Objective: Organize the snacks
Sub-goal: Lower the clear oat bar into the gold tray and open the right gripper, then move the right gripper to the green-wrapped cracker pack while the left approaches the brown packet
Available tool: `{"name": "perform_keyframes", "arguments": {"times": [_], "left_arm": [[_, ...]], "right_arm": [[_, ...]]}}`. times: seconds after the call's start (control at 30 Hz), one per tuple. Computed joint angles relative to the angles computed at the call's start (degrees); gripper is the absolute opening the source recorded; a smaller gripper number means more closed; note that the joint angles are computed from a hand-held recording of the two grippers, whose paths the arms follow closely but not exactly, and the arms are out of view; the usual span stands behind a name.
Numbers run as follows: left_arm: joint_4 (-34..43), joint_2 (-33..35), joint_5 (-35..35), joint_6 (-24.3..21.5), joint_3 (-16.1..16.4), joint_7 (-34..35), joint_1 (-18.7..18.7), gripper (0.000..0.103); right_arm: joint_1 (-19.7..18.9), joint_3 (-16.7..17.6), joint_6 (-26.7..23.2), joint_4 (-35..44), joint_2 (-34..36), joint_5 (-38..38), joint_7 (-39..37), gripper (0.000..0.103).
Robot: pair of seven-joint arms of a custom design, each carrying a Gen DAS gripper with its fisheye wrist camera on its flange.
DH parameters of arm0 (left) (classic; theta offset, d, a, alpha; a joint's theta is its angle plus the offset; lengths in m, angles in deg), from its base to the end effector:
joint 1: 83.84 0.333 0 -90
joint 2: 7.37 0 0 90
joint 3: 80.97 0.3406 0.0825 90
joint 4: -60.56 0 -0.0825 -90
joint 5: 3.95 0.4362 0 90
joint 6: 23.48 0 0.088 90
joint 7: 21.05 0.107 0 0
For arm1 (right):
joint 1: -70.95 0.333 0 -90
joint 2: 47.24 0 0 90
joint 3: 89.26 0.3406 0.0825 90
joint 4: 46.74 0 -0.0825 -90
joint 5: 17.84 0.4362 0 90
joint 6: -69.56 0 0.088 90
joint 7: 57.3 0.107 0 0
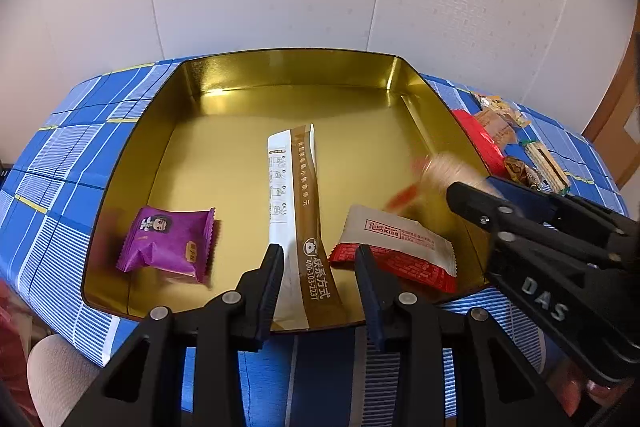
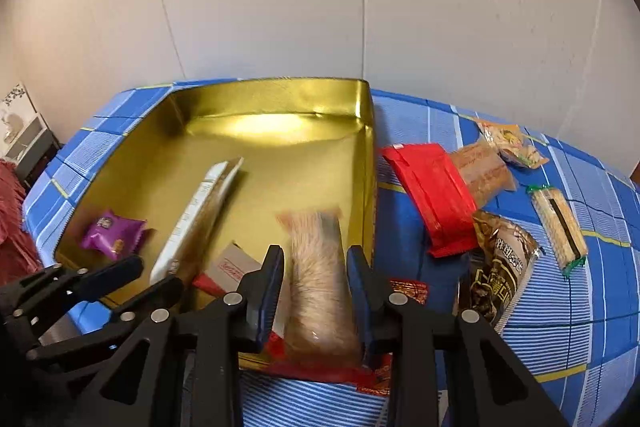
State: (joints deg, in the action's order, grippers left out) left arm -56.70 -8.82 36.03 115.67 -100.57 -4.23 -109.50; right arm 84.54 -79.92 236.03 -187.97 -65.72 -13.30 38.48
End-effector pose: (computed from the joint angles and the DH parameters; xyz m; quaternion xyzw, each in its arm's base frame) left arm 0.4414 -0.4442 0.4964 -0.6799 0.6531 -0.2503 0.2203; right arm 0.4791 0.2020 0.4969 -0.7311 0.5726 -0.1912 0.3178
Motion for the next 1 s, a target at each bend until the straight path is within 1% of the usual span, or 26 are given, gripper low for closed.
{"name": "perform_keyframes", "arguments": {"times": [0.07,0.1,0.23,0.3,0.4,0.5,0.57,0.63,0.73,0.8,0.83,1.0], "left_arm": [[0.1,0.1,0.4,-0.3,-0.1,-0.2,-0.1,0.044],[0.2,0.2,0.6,-0.4,-0.1,-0.3,-0.1,0.045],[0.8,0.8,1.2,-0.8,-0.2,-0.4,-0.4,0.045],[1.1,1.0,1.4,-0.9,-0.1,-0.3,-0.6,0.046],[1.4,1.1,1.7,-1.4,-0.1,-0.4,-0.8,0.05],[1.4,1.0,2.0,-1.5,-0.1,-0.7,-0.9,0.054],[1.6,1.0,2.5,-1.8,-0.2,-1.2,-1.0,0.061],[1.7,1.0,3.1,-2.3,-0.3,-1.4,-1.2,0.064],[2.0,0.9,3.6,-2.3,-0.4,-1.4,-1.3,0.065],[2.4,1.1,3.9,-2.5,-0.5,-1.5,-1.5,0.066],[2.5,1.1,4.0,-2.4,-0.5,-1.4,-1.6,0.068],[3.9,2.2,3.9,-2.2,-0.8,-0.1,-2.4,0.069]], "right_arm": [[3.8,-3.7,1.3,-0.6,-0.2,5.3,-3.7,0.035],[5.2,-5.0,2.0,-1.0,-0.4,7.7,-5.4,0.035],[7.7,-7.3,3.6,-2.5,-2.1,13.6,-10.2,0.035],[6.3,-6.0,3.9,-3.0,-2.9,13.8,-10.1,0.035],[5.3,-5.4,4.5,-3.9,-4.1,14.3,-10.1,0.035],[3.5,-4.2,4.9,-4.5,-4.9,13.5,-9.2,0.035],[0.9,-2.4,5.2,-5.1,-5.6,11.6,-7.6,0.035],[-2.2,-0.2,5.2,-5.9,-6.7,9.0,-5.3,0.035],[-4.6,0.6,5.0,-6.9,-7.8,6.6,-3.6,0.035],[-8.4,2.8,4.1,-7.6,-8.8,3.8,-0.7,0.035],[-9.5,3.1,3.8,-7.8,-9.1,2.8,0.3,0.035],[-10.9,1.0,2.9,-9.4,-10.3,1.1,2.2,0.035]]}}
